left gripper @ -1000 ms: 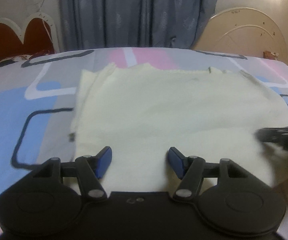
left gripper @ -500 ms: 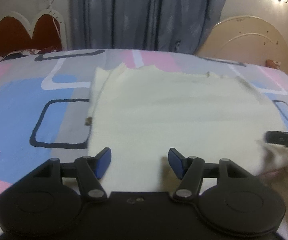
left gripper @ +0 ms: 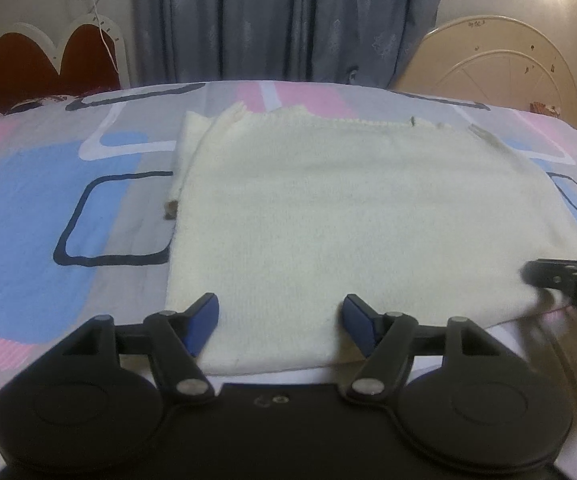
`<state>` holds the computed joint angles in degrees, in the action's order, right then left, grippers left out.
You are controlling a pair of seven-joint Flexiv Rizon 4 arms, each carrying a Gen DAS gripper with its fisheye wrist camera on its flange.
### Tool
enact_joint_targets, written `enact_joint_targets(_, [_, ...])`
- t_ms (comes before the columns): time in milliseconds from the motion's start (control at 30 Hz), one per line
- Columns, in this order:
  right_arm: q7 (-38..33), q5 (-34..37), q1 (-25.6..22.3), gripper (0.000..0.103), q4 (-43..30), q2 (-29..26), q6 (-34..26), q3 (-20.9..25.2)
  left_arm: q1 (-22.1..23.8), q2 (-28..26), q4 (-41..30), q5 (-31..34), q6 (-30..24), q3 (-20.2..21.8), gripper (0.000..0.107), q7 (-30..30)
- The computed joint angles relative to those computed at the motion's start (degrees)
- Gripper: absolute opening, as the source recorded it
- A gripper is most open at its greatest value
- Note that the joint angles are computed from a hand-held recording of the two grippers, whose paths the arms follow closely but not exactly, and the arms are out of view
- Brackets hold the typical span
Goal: Fold small clothes
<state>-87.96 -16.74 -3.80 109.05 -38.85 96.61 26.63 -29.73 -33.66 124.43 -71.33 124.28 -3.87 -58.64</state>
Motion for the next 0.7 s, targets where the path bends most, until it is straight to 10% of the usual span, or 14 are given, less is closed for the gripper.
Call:
enact_joint_targets(367, [2.0,3.2,-0.3,0.007,0.4,3.1,-4.3,-1.8,-0.2,0.0,-1.5,-6.3,1.1,-2.0,0.073,5.9])
enact_joint_targets(500, [-1.3,6.1,-4.5,0.008,-0.9,2.5,-5.9,4.0,0.6,-0.3,-3.0,-10.0,2.1,-4.0,0.074,9.3])
enact_joint_targets(633, [-5.5,8.6,-7.5,0.054,-3.4,0.9,-7.7,9.4,2.1,0.4,-4.9,-16.8,3.8,-7.8,0.075,13.9])
enact_joint_targets(700, [-8.7,9.4,-8.9,0.06,-4.4,-0.3,-6.9,12.0,3.1,1.6,-4.7,-18.8,4.3,-9.8,0.077,13.3])
